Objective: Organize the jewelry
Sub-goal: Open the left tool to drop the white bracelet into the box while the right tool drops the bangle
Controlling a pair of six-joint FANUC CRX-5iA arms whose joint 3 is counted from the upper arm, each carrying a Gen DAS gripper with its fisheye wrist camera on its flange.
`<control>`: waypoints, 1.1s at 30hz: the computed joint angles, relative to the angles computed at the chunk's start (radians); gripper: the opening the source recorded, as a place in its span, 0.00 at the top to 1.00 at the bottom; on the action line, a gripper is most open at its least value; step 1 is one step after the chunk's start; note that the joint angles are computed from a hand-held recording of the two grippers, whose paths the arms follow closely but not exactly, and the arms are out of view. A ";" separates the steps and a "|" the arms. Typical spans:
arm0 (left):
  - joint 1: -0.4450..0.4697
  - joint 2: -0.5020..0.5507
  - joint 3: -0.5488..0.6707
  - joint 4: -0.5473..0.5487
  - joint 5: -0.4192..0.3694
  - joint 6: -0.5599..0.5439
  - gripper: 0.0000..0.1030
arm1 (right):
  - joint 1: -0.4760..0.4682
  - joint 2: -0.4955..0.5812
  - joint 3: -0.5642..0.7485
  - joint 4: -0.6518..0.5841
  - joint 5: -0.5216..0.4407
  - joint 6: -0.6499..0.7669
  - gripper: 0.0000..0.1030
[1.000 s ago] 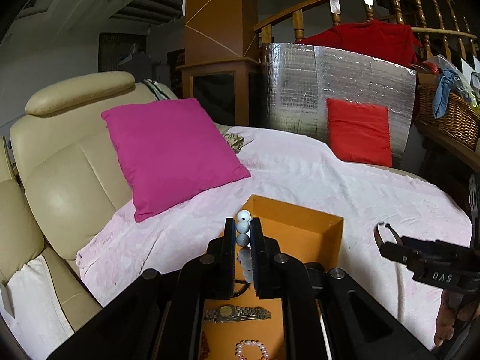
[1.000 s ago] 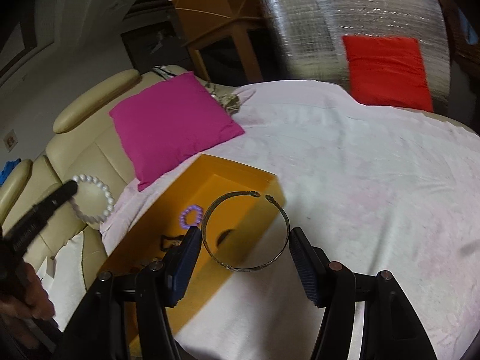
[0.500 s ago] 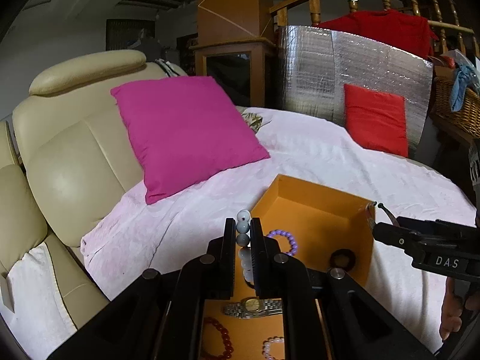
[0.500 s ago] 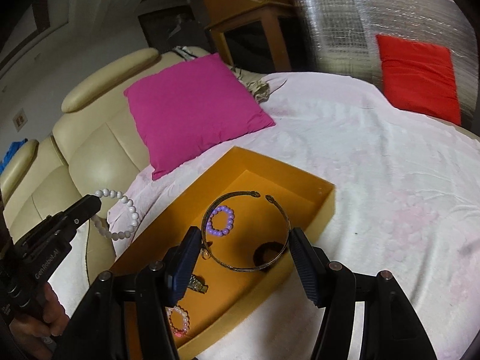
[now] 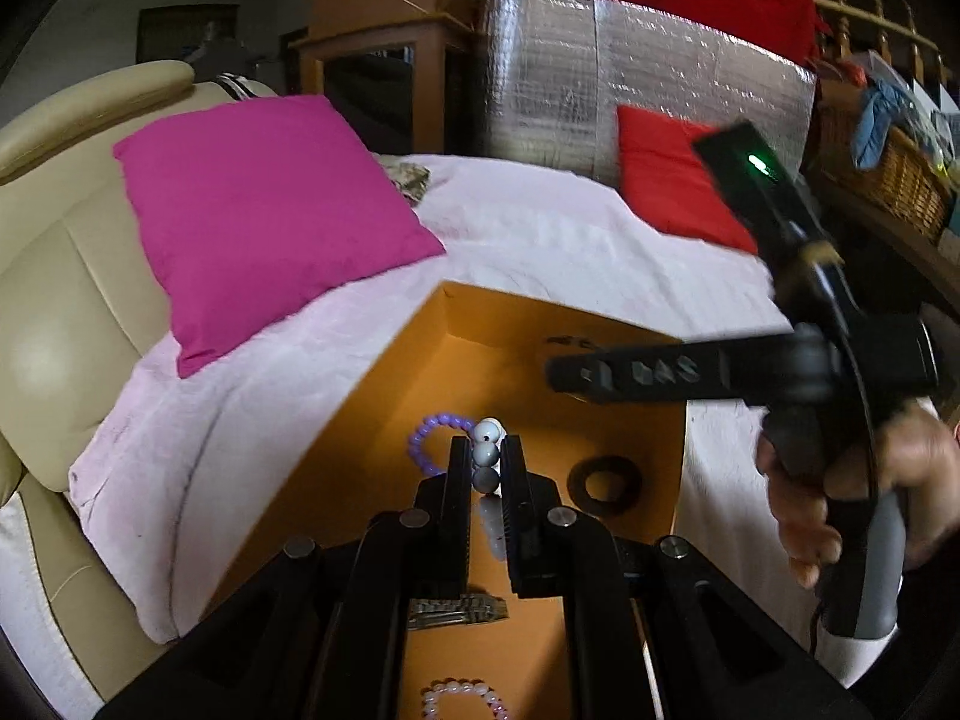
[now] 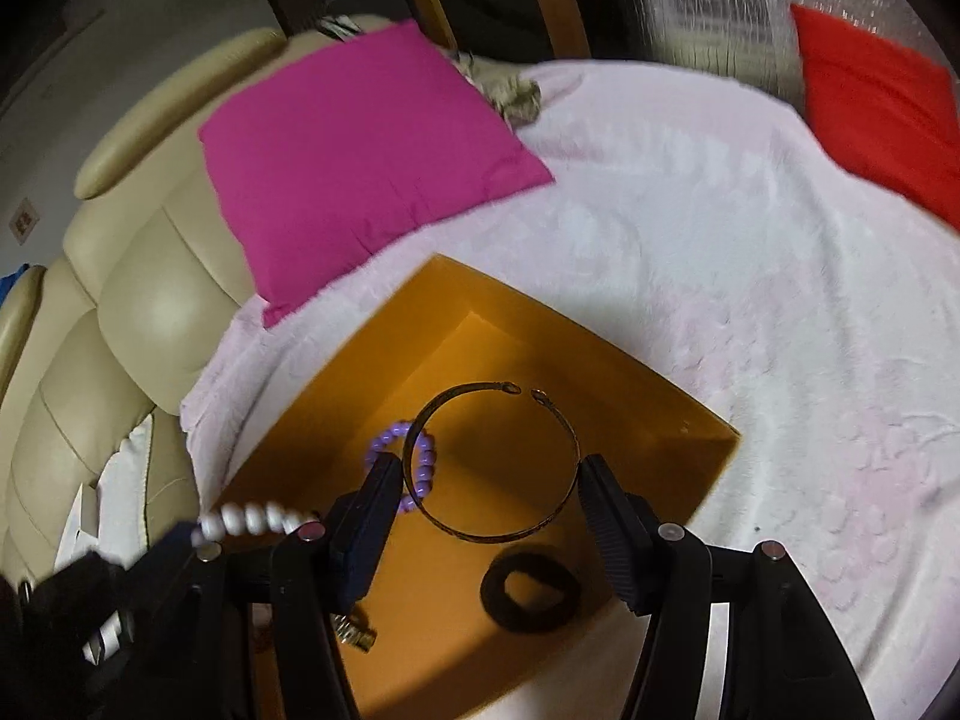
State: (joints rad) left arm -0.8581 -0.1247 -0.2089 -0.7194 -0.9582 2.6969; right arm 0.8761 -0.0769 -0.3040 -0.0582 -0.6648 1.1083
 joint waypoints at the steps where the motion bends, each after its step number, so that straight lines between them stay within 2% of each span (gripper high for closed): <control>1: 0.005 0.007 0.000 0.007 0.002 -0.005 0.91 | -0.011 0.014 0.016 -0.027 -0.010 0.022 0.38; 4: 0.027 0.013 -0.013 0.034 0.006 -0.022 0.91 | -0.030 0.050 0.048 -0.063 -0.025 0.049 0.38; 17: 0.070 0.054 -0.017 0.098 0.028 -0.063 0.90 | 0.004 0.094 0.051 0.064 -0.017 -0.008 0.37; 19: 0.058 0.059 -0.007 0.089 0.004 -0.056 0.76 | 0.008 0.080 0.038 0.084 -0.014 -0.041 0.28; 21: 0.032 0.057 0.005 0.048 -0.035 -0.016 0.45 | 0.006 0.050 0.018 0.068 0.005 -0.052 0.25; 22: 0.007 0.056 0.014 0.013 -0.068 0.017 0.40 | 0.009 0.029 0.001 0.074 0.013 -0.061 0.25; 27: -0.063 0.030 0.038 -0.052 -0.166 0.071 0.31 | 0.047 -0.090 -0.099 0.167 0.042 -0.167 0.25; 33: -0.159 0.022 0.093 -0.094 -0.335 0.108 0.24 | 0.150 -0.288 -0.229 0.307 0.003 -0.300 0.25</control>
